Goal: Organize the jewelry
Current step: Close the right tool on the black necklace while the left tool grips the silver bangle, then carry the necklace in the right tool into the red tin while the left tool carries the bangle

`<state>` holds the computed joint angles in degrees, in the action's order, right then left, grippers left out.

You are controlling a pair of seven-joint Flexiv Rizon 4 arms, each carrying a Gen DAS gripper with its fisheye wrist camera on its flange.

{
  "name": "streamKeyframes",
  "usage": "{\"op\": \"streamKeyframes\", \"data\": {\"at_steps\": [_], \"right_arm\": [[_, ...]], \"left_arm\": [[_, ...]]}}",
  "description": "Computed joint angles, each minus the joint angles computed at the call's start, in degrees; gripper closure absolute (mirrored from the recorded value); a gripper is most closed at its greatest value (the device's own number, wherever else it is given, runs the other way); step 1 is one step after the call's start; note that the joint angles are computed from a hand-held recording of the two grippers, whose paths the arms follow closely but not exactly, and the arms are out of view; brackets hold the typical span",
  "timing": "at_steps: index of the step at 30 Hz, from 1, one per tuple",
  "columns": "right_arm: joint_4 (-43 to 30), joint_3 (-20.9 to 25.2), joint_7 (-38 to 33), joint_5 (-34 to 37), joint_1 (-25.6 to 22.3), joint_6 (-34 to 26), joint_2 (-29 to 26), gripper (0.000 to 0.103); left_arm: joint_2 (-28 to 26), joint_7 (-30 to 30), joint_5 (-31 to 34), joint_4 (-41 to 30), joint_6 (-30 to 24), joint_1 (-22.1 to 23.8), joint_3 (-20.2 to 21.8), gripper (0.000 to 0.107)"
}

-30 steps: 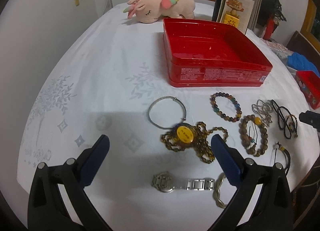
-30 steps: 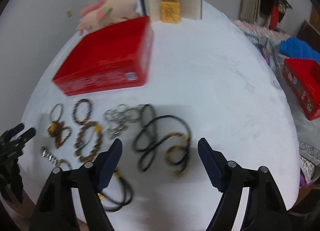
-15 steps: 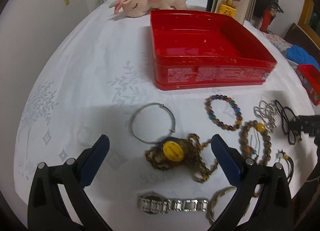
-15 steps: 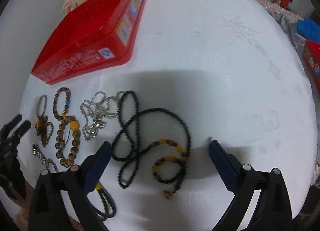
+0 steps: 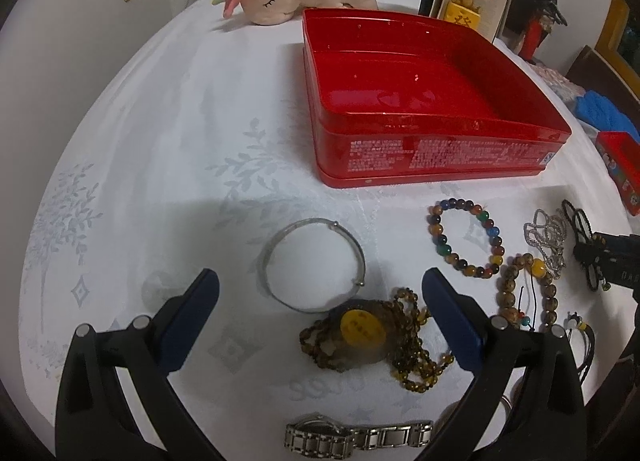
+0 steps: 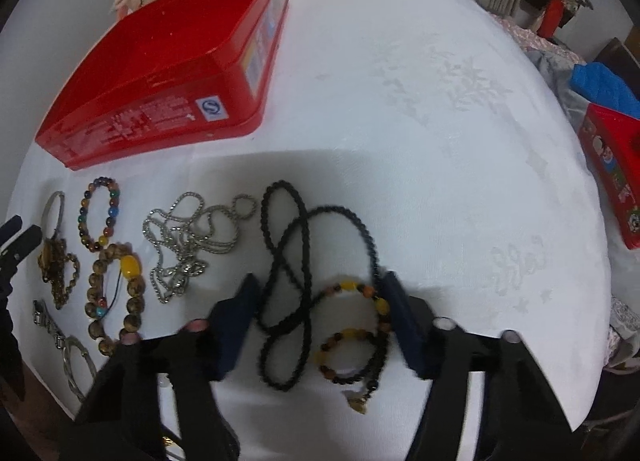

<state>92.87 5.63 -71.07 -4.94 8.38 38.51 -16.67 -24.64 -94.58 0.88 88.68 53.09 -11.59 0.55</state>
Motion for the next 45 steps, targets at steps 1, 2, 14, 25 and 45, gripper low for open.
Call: {"op": "streamKeyframes", "data": {"at_steps": [1, 2, 14, 25, 45], "right_arm": [[0.41, -0.04, 0.06, 0.35, -0.28, 0.44, 0.38, 0.068], [0.44, 0.08, -0.11, 1.23, -0.61, 0.58, 0.56, 0.084], [-4.57, 0.23, -9.57, 15.71, -7.58, -1.36, 0.51, 0.095], [-3.88, -0.09, -9.66, 16.19, -7.02, 0.41, 1.29, 0.095], [-5.60, 0.37, -9.11, 16.83, -7.16, 0.39, 0.26, 0.095]], "left_arm": [[-0.20, 0.16, -0.30, -0.15, -0.17, 0.14, -0.17, 0.007], [-0.33, 0.24, -0.45, -0.25, -0.23, 0.19, -0.24, 0.007], [-1.20, -0.66, -0.25, -2.82, -3.35, 1.65, 0.80, 0.007], [-7.56, 3.17, -2.95, -12.03, -13.53, 4.48, 0.06, 0.030], [-6.93, 9.14, -8.84, -12.23, -14.82, 5.41, -1.74, 0.106]]}}
